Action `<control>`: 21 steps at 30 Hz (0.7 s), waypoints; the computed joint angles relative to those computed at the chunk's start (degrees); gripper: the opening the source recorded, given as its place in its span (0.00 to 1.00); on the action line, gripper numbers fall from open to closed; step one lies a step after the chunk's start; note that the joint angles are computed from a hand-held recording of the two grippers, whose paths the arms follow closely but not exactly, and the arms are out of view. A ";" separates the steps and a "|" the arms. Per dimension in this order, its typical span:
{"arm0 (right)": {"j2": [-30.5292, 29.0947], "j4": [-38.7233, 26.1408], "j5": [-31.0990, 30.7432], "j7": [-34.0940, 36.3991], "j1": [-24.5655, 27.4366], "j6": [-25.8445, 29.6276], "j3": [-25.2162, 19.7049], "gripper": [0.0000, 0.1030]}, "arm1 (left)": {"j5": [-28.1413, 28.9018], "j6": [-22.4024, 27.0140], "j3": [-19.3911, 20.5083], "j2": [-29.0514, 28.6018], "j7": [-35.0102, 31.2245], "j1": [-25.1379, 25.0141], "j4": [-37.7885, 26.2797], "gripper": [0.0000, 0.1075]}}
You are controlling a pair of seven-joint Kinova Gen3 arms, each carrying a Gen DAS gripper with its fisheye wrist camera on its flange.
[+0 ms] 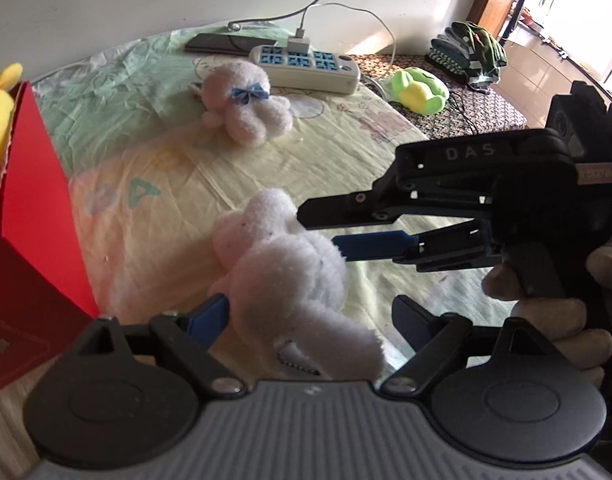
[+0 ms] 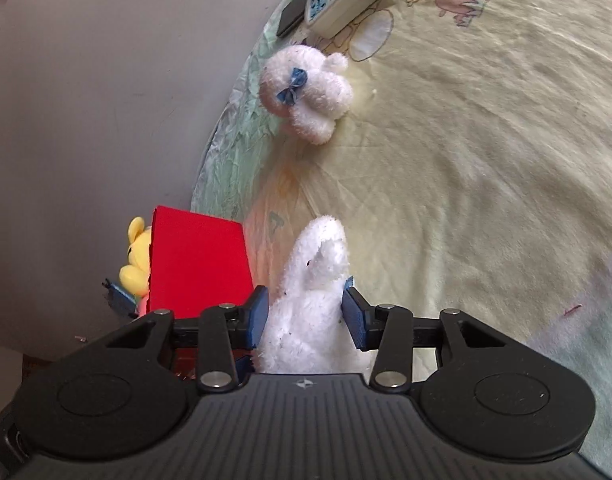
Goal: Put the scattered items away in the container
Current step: 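Grasp the white bunny with the left tool while the right tool approaches it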
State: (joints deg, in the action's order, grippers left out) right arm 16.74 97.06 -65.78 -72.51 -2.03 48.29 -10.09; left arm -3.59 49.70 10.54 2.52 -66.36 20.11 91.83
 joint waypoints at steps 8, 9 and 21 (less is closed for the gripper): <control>4.41 -5.68 -1.46 5.82 0.88 8.83 -2.24 0.44 | -6.40 2.81 0.12 -1.52 8.78 0.61 2.25 0.71; 4.96 -6.38 -1.34 6.31 0.67 9.79 -2.48 0.43 | -5.86 3.05 -0.09 -1.85 9.20 0.23 2.85 0.70; 6.19 -9.33 2.10 6.67 -0.27 11.51 -1.22 0.44 | -2.16 -0.50 -0.18 -6.26 14.12 -4.13 9.36 0.59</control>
State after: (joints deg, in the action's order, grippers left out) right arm 22.93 87.73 -63.68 -65.84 -2.31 59.80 -11.31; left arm -5.75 49.20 10.37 -3.74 -52.24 15.99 101.19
